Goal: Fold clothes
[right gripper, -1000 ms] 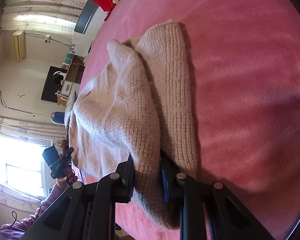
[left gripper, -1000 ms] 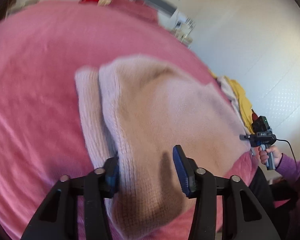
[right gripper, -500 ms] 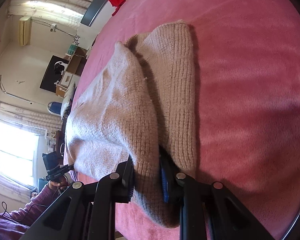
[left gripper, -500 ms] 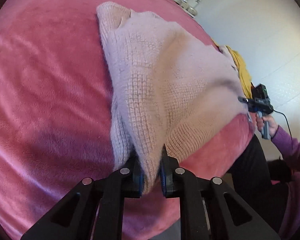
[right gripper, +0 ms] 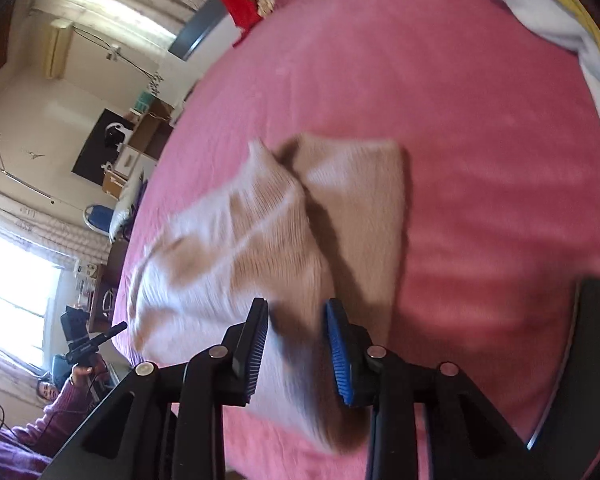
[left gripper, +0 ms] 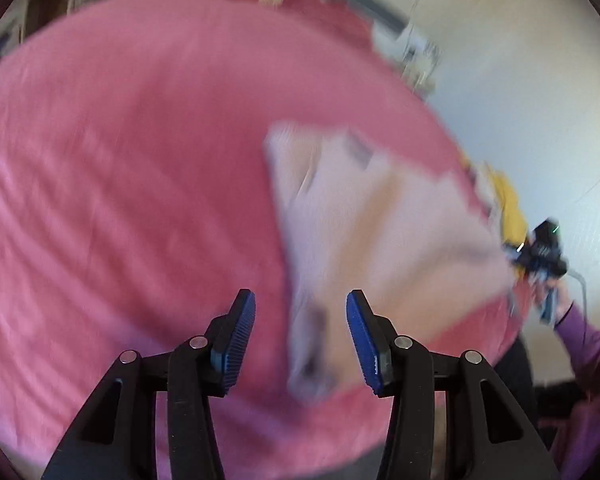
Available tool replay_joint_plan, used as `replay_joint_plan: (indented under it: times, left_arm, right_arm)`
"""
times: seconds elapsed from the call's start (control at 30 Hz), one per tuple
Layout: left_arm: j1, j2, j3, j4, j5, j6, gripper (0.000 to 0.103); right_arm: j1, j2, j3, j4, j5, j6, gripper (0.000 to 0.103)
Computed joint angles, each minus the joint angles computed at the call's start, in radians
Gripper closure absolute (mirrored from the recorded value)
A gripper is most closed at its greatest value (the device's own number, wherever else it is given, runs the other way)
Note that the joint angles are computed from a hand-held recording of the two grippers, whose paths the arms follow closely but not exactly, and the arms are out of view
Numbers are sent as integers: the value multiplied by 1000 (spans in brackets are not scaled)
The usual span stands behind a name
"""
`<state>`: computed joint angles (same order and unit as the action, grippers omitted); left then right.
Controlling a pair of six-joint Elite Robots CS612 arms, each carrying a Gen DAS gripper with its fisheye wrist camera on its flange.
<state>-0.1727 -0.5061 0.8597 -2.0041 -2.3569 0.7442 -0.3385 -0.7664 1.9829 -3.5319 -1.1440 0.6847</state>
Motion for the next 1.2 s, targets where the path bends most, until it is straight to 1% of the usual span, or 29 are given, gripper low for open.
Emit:
replay_joint_plan:
  times: [0.03, 0.07, 0.13, 0.17, 0.23, 0.27, 0.3, 0.37, 0.4, 0.43, 0.47, 0.5, 0.53, 0.57, 0.67, 0.73, 0.77, 0.8, 0.83, 0.87, 0.9, 0.93, 0.97, 1.0, 1.07, 1.1, 1.13, 1.17, 1.2]
  left_arm:
    - [-9, -8, 20, -49, -31, -16, 42]
    - [-20, -13, 36, -88, -59, -30, 39]
    - [-48, -14, 43, -78, -96, -6, 38]
    - [-63, -13, 46, -75, -81, 10, 38]
    - [-102, -11, 59, -95, -2, 33, 38]
    - [-118, -12, 71, -123, 35, 28, 38]
    - [-131, -10, 78, -148, 63, 18, 38]
    - [-141, 8, 67, -193, 73, -32, 38]
    - [-143, 16, 65, -235, 69, -69, 38]
    - [-142, 22, 68, -296, 68, -103, 38]
    - [-142, 29, 69, -358, 69, -137, 38]
    - [-140, 35, 70, -416, 67, -165, 38]
    - [-138, 39, 73, -471, 55, -178, 38]
    - [-137, 43, 75, -519, 58, -188, 38]
    - [-152, 51, 87, -608, 180, -185, 38]
    - [-162, 60, 85, -633, 268, -170, 38]
    - [-166, 63, 81, -627, 285, -172, 38]
    - [-166, 63, 80, -635, 283, -197, 38]
    - [-166, 60, 84, -652, 284, -224, 38]
    - [-164, 51, 101, -690, 292, -253, 38]
    - [-163, 40, 123, -741, 300, -280, 38]
    - [-159, 25, 156, -820, 297, -297, 38]
    - [-155, 16, 179, -879, 279, -304, 38]
    - [-149, 6, 196, -902, 242, -302, 38]
    - [-134, -9, 213, -849, 112, -277, 37]
    - [-130, -12, 212, -782, 52, -235, 36]
    - [-132, -15, 207, -686, 22, -166, 35]
    - [-140, -16, 205, -602, 21, -97, 35]
    - [-148, -12, 197, -560, 48, -51, 35]
  right_arm:
    - [-2, 9, -20, -10, -9, 16, 72]
    - [-4, 17, -39, -19, -19, 32, 72]
    - [-9, 38, -79, -45, -37, 67, 71]
    - [-13, 54, -105, -43, -26, 90, 70]
    - [-21, 86, -156, -20, 7, 125, 66]
    - [-24, 102, -182, -4, 34, 136, 66]
    - [-26, 125, -212, 5, 72, 151, 66]
    - [-18, 149, -251, 48, 101, 153, 66]
    - [-14, 159, -271, 74, 112, 149, 66]
    - [-2, 151, -280, 135, 82, 102, 73]
    - [10, 142, -291, 199, 46, 54, 84]
    - [22, 126, -291, 239, 2, 0, 89]
    - [29, 112, -284, 237, -33, -34, 94]
    - [41, 96, -271, 211, -82, -49, 94]
    - [60, 48, -221, 126, -253, -63, 94]
    - [71, 42, -227, 182, -362, -71, 94]
    - [74, 47, -240, 265, -401, -80, 91]
    - [68, 54, -248, 310, -399, -90, 87]
    - [65, 60, -251, 314, -379, -76, 80]
    - [61, 71, -250, 292, -361, -62, 78]
    - [63, 65, -235, 229, -367, -16, 76]
    - [66, 63, -220, 149, -376, 29, 76]
    - [77, 56, -204, 82, -410, 50, 75]
    - [84, 48, -188, 16, -433, 66, 73]
    - [103, 52, -186, -75, -379, 27, 70]
    - [108, 54, -185, -120, -338, 7, 70]
    - [109, 69, -200, -133, -255, -13, 70]
    - [108, 86, -217, -143, -164, -33, 70]
    - [112, 103, -239, -144, -91, -51, 70]
